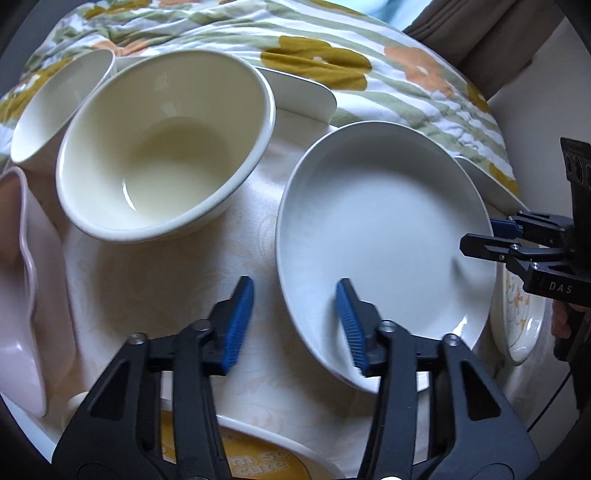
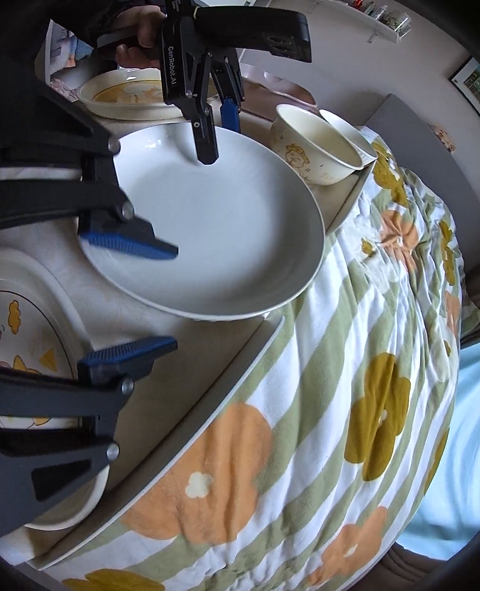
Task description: Organize plates and bowls
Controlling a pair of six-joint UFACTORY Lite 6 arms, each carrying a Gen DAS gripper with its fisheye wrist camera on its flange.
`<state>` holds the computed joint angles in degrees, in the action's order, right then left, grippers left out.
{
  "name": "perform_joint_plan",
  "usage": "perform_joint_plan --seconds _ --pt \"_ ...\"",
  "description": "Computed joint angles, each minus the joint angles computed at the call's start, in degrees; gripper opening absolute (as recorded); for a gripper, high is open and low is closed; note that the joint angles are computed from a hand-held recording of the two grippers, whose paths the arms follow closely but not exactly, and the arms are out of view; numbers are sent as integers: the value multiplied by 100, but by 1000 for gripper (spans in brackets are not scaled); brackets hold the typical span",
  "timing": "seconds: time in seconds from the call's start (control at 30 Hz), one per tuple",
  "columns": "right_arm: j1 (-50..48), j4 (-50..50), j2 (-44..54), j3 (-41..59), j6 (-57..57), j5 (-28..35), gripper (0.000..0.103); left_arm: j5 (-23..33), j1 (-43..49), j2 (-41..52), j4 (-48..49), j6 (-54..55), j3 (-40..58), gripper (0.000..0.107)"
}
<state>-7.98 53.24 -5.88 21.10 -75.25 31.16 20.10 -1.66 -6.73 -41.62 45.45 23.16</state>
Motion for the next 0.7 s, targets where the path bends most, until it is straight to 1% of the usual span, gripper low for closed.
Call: perform_joint_plan --seconds 0.03,0.07,0.1,0.13,0.27,0.4,0.5,0.7 --pt "17 15 43 14 -22 -18 26 81 46 15 -89 124 42 27" --pt "43 42 53 -1 -56 -24 22 135 60 42 -226 280 68 22" --pt "64 69 36 -36 -70 -36 18 89 -10 51 -192 236 75 21" --pt "82 96 2 -74 -80 -83 17 55 -59 -19 38 18 63 21" --pt "-62 334 76 -91 -314 -18 17 36 -129 -34 263 -223 98 21" --pt "-118 363 76 -89 -398 39 16 47 -204 -113 565 -518 113 21" --pt "-191 309 73 -76 -328 165 16 127 -205 -286 720 -718 98 21" --pt "-86 132 -312 -231 53 172 16 230 -304 -599 1236 -1205 97 21"
